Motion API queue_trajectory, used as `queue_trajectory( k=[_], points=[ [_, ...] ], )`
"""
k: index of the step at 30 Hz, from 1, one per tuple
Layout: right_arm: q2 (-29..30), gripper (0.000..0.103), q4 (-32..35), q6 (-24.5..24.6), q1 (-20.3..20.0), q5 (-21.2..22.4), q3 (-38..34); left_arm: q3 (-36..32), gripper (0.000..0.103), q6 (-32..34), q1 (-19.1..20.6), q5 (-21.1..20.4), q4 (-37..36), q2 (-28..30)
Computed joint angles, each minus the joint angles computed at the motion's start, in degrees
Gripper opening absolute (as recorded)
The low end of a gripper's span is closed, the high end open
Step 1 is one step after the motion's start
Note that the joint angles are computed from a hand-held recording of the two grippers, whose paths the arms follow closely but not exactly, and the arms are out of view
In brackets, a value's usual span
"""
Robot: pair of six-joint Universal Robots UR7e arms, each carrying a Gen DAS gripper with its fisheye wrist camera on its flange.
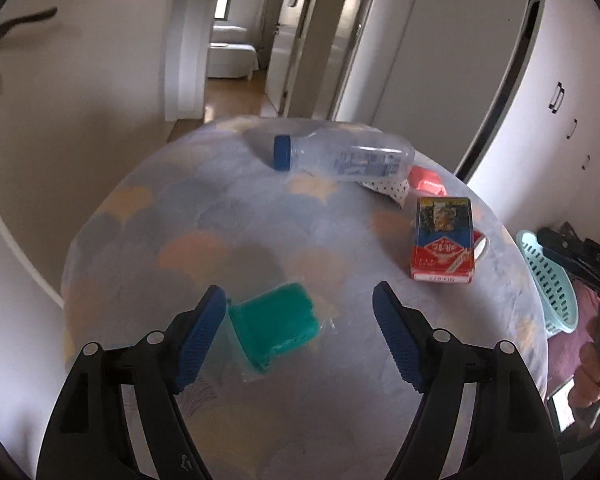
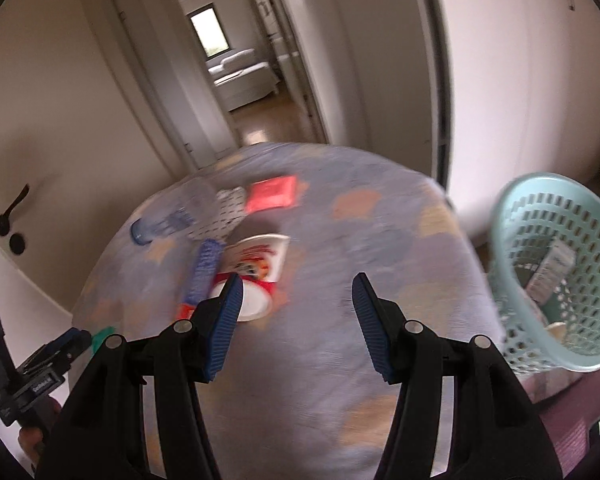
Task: Collect trash
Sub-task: 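Lower right tool onto blue toothpaste box while left tool grasps green packet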
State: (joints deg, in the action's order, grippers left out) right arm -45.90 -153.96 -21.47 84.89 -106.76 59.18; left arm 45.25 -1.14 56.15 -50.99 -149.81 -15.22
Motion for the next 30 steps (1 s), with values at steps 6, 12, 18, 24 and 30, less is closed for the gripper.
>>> queue_trajectory(
  k=[6,12,18,24,30],
  points=[
    [3.2,0.053,1.3,-0.5,0.7,4.2,-3.2,2.4,0.082,4.5,0.2,-3.2,-0.5,-0.2],
    [9.7,0.053,6.8,-2.5,2.3,0.7,-12.7,2.1,0.082,4.6,0.3,0.3,-0.4,0.5],
    [14.6,0.038,11.8,-4.4,3.3,-3.2,-20.2,-0.3,0.082,3.6,1.0,0.2,2.5,1.2],
    [16.1,0.024,13.1,-7.7,4.4,-4.1,-21.5,0.3,0.072,3.1,1.8,-2.7,1.9,0.8],
    [16.2,0.023,10.1,-11.1,6.2,-5.4,-18.6,2.2,0.054,0.9,2.7,-6.1,0.1,-0.7]
  ],
)
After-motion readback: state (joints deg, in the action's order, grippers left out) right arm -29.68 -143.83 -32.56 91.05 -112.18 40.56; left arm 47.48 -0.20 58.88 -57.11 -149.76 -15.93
